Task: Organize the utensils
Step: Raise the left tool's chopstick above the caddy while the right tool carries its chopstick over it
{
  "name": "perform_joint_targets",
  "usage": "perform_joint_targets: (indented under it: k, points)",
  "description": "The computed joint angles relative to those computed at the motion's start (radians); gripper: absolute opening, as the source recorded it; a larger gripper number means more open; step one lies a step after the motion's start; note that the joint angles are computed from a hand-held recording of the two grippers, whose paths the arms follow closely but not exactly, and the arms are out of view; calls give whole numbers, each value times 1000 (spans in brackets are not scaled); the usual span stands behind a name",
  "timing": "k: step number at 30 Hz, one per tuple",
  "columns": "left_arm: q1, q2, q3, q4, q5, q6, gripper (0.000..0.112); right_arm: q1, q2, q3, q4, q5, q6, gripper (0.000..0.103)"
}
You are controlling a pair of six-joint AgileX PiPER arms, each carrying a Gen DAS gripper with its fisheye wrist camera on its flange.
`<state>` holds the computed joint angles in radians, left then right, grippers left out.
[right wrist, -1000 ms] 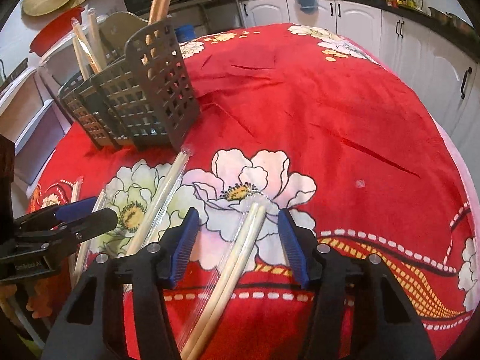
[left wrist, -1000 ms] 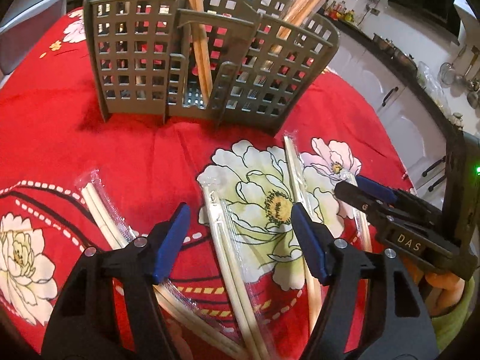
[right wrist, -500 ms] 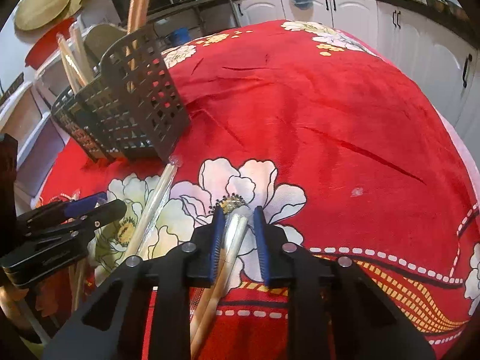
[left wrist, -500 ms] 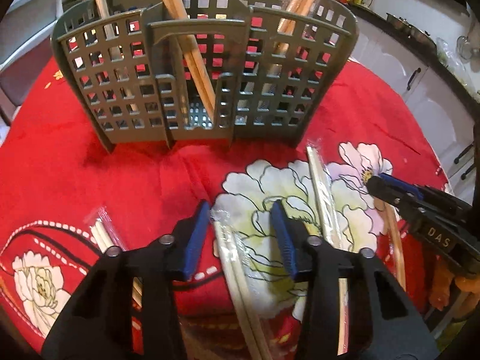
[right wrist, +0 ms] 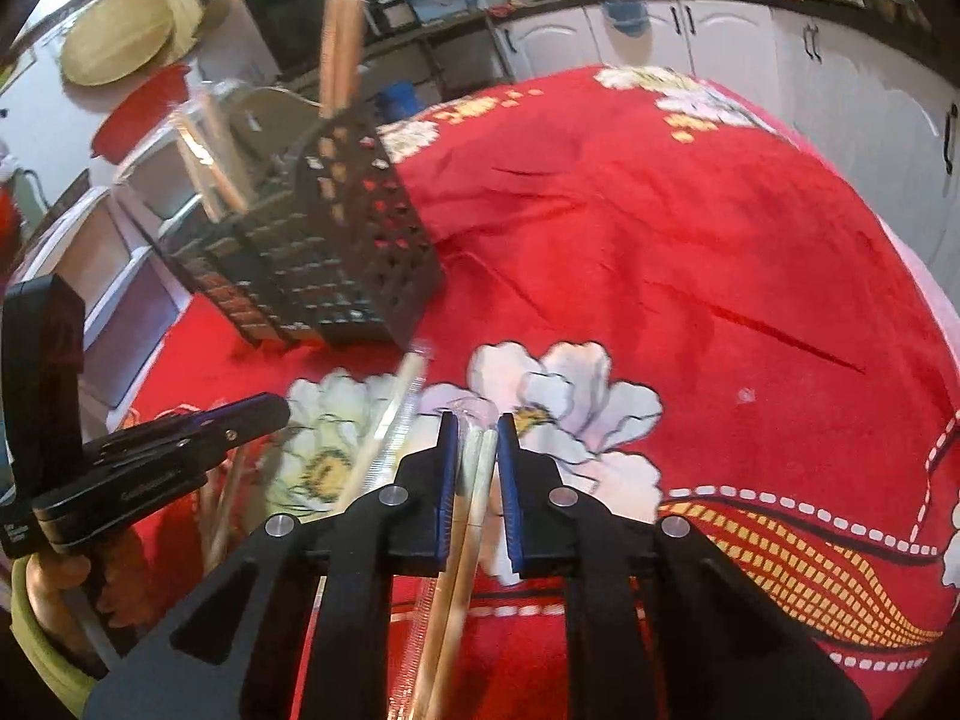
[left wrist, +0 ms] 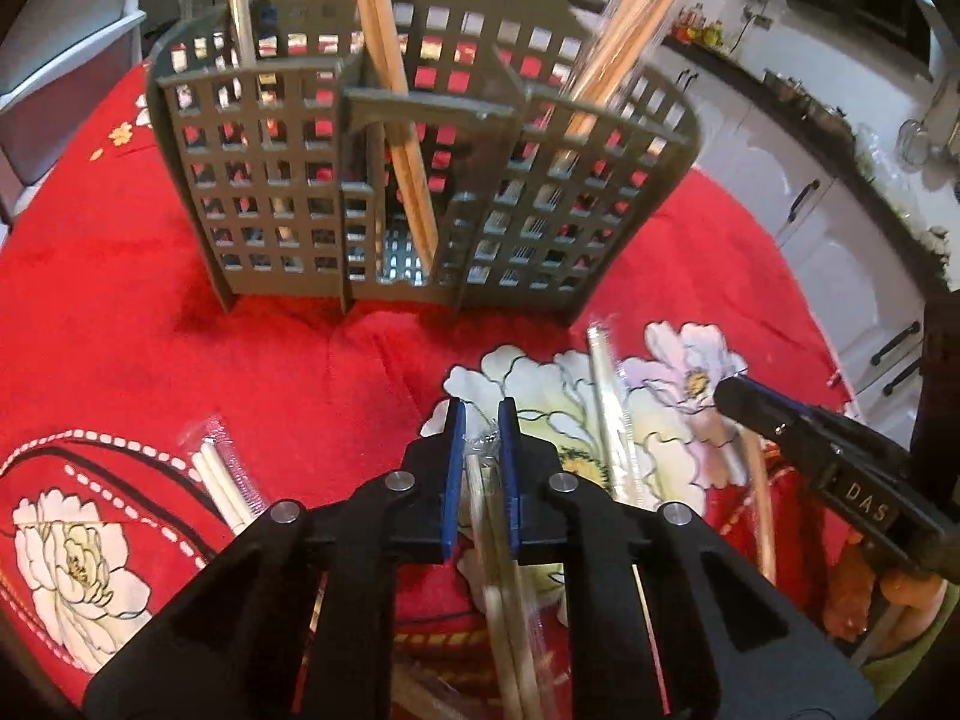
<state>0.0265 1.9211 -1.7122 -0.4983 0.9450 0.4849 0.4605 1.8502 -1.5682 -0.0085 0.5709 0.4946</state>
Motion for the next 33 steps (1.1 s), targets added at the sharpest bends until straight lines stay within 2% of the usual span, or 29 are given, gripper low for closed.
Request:
perform_joint_targets:
  k: [15,28,33]
  points:
    - [112,-115,11,-154,13,90,5,133,-59,-102,-187,21,79,11]
    - [199,-173,-48,-238,22,108,4,213,-15,-307,-311,86,114,11]
    - [219,-177,-89,-253,25,104,4,234,-2,-353,-380,84,161,11]
